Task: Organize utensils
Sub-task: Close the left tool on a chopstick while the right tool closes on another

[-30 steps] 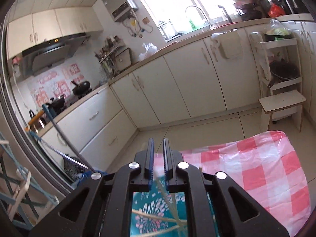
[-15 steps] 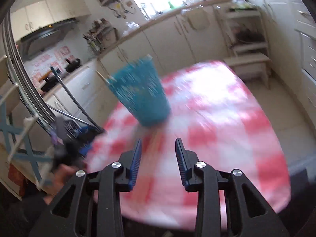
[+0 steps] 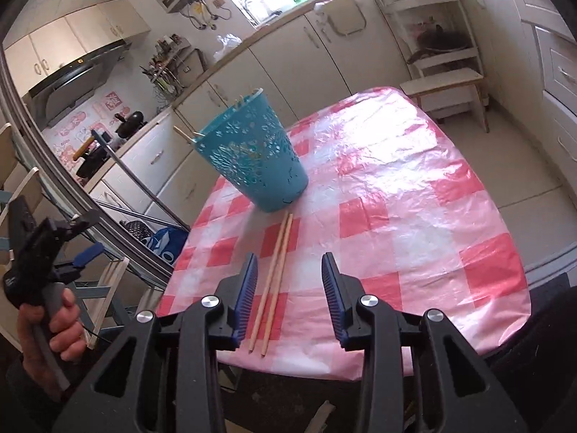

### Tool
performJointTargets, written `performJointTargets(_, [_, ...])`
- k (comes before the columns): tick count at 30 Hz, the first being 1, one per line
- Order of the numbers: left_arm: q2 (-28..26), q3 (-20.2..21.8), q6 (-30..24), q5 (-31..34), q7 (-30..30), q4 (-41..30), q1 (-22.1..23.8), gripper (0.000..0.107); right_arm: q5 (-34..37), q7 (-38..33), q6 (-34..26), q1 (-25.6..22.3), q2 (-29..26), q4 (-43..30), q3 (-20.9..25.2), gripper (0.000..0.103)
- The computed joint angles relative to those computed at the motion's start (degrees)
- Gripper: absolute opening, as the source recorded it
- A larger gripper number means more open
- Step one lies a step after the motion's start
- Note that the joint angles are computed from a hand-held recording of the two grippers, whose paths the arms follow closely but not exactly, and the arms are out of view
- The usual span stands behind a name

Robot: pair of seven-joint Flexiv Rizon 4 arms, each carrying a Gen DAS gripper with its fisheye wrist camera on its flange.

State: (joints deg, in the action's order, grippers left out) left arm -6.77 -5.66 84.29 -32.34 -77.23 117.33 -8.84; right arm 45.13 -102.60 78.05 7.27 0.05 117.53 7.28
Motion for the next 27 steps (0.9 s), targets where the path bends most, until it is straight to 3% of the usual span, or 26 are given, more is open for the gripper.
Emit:
performJointTargets(10, [-5.5,-2.1,-2.9,-1.5,2.6,-2.6,-0.2,0.093,-14.6,8.5,0.8,1.2,-1.6,3.8,1.2,0.037])
performJointTargets(13, [-8.0,-3.8,-2.7,-2.7,2.5,-3.1,0.7,0.093,-25.3,15.7,2.2,2.0,-3.4,4.4,0.7,0.036])
performJointTargets(19, [-11.3,-9.1,1.7,-8.9,5.1,-1.2,4.5,0.093,-39.7,26.0,4.2,3.8,-11.0,0.4,-1.1,0.032])
performJointTargets(23, [-13.3,-6.6,0.6,-5.8,0.7,-1.9,3.7,0.093,-44.9,29.7,3.6,3.3,-17.1,-3.6,-1.0,0.019])
performJointTargets(25, [-14.0,-6.6,0.3,-4.8,-0.8,-2.6,3.9,0.093,-45.8,28.5,3.1,2.0,-19.0,-5.0,0.5,0.017])
performJointTargets(27, [-14.5,-5.3,0.2,-1.8,-1.9,-3.8,2.9,0.093,-49.8,28.8,4.3,3.0,-19.4,-4.4,-1.1,0.015])
